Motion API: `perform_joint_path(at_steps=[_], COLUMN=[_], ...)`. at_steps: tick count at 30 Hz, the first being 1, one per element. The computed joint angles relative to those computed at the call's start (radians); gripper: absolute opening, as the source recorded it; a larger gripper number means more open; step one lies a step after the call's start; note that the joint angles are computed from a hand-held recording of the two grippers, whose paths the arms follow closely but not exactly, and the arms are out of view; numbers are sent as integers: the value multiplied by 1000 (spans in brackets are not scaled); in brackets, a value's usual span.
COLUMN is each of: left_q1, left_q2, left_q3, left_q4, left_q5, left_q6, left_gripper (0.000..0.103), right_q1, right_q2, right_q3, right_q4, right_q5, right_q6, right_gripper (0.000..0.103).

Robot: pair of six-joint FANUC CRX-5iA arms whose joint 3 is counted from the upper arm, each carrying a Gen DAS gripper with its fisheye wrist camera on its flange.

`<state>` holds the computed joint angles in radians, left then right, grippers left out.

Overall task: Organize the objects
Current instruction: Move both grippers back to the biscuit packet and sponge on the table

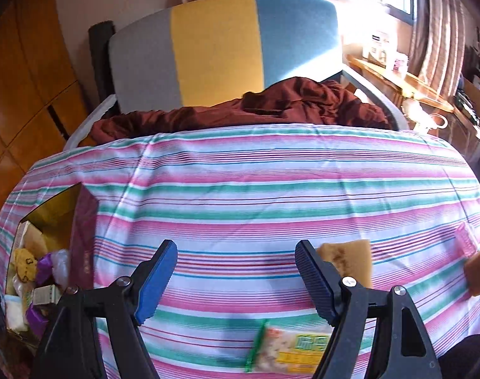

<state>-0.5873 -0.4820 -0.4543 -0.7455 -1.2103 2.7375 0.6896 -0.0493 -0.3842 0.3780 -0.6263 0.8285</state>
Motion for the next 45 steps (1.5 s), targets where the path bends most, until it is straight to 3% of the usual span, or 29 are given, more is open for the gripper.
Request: perform_joint_path(at_steps=[8,14,20,24,32,39,45], left_q1=[-34,-52,-58,-60,-21,-36,-29], left_q2=[79,185,311,399,575,717,796], left_q3=[54,129,206,247,290,381,420], left_q4=[6,40,123,204,559,713,838], left_q5=[60,155,286,381,596,619,606], left_q6=[-65,-171,-315,-484,-1109,-1476,-1697], left_gripper=[82,82,82,82,82,90,93], right_q1=[-183,-286,-315,-323,-346,-371,-377], right_q2=[-11,-19,-13,-20,-16,6,18], right_q3=[-65,-52,-20,-14,11,43,56], right_q4=[96,-51,-174,-225,-315,-391,-408], right_q5=[22,39,39,42,39,15,0], right_q6=[-217,-308,-228,-188,-117,-58,-45], right_gripper=[78,78,78,78,78,78,78])
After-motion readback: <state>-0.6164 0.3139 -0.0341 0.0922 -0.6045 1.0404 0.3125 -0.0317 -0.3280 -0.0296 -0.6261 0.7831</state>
